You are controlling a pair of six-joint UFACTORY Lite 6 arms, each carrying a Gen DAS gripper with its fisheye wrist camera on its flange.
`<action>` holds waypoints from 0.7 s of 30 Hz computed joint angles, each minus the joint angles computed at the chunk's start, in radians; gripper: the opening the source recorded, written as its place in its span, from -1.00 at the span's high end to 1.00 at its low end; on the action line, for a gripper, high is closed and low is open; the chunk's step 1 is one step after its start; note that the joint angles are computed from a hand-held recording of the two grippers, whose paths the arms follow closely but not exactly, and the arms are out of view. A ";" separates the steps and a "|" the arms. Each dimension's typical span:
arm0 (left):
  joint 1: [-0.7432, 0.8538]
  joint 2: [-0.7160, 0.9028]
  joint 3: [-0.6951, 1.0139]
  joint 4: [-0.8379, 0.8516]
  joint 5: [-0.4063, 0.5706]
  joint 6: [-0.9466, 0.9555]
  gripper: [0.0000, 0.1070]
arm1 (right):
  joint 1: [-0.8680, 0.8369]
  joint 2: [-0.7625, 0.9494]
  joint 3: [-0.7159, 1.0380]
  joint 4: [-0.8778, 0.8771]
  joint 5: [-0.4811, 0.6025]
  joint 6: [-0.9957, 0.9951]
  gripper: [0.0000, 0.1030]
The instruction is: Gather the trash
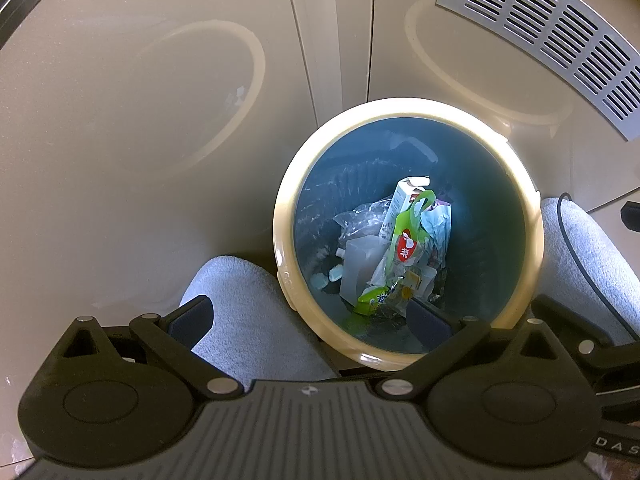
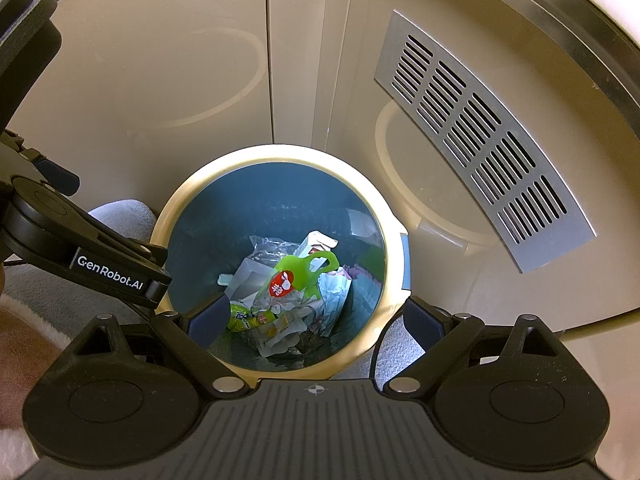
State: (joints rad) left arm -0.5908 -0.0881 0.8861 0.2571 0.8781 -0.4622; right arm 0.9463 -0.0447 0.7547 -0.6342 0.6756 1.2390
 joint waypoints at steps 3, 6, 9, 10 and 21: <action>0.002 0.001 0.000 0.000 -0.001 0.002 -0.92 | -0.001 0.002 0.004 -0.003 0.002 0.001 -0.83; -0.004 -0.002 -0.001 0.006 0.001 -0.002 -0.92 | -0.001 0.001 0.006 -0.004 0.005 0.005 -0.83; -0.006 -0.011 -0.003 0.006 0.002 0.002 -0.92 | -0.002 0.001 0.007 -0.005 0.008 0.011 -0.83; -0.006 -0.012 -0.003 0.004 0.002 0.007 -0.92 | -0.002 -0.001 0.006 -0.004 0.009 0.013 -0.83; -0.007 -0.007 0.002 0.006 0.000 0.025 -0.92 | -0.003 0.005 0.012 0.001 0.013 0.016 -0.83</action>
